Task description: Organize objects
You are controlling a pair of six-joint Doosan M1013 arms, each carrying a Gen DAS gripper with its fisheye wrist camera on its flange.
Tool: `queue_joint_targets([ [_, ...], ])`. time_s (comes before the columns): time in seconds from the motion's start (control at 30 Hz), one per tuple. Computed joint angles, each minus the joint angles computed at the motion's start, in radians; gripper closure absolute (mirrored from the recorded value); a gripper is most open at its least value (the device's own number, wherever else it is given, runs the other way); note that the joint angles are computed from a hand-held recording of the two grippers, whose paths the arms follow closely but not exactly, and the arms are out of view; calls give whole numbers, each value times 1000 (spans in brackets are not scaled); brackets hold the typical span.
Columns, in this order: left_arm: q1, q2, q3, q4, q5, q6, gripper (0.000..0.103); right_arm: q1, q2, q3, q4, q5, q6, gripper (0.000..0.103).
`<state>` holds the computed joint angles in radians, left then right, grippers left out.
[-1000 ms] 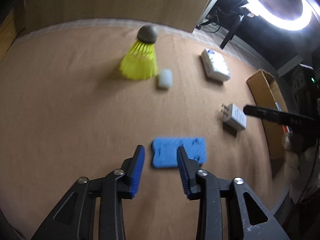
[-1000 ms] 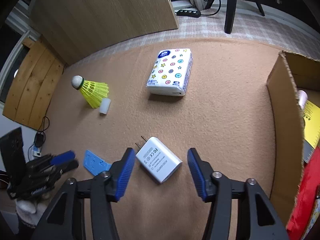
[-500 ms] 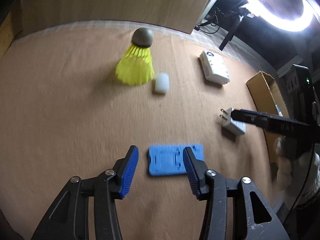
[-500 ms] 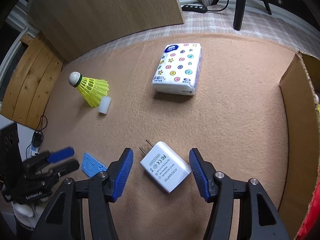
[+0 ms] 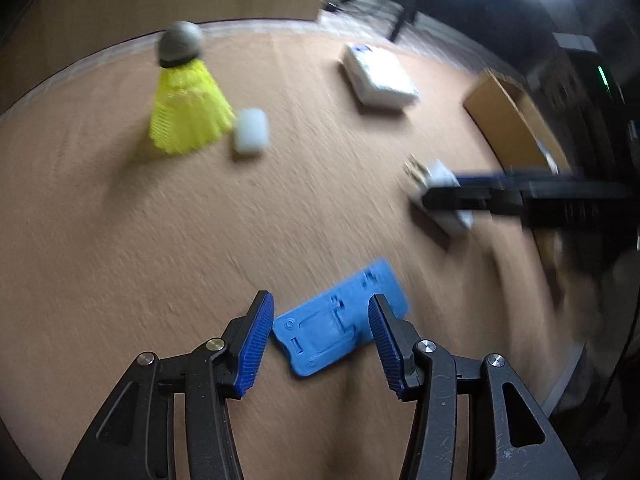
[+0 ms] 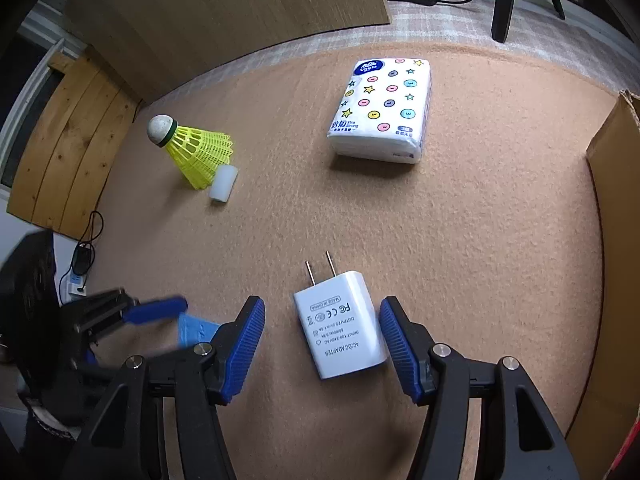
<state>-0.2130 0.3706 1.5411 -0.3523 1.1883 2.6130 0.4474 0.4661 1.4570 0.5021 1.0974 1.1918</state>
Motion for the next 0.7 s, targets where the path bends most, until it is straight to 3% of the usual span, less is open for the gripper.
queue_joint_targets([
  [0.47, -41, -82, 118, 71, -155, 58, 49, 55, -20, 16, -210, -92, 24, 47],
  [0.7, -38, -77, 113, 64, -199, -53, 53, 49, -25, 22, -225, -104, 50, 47],
])
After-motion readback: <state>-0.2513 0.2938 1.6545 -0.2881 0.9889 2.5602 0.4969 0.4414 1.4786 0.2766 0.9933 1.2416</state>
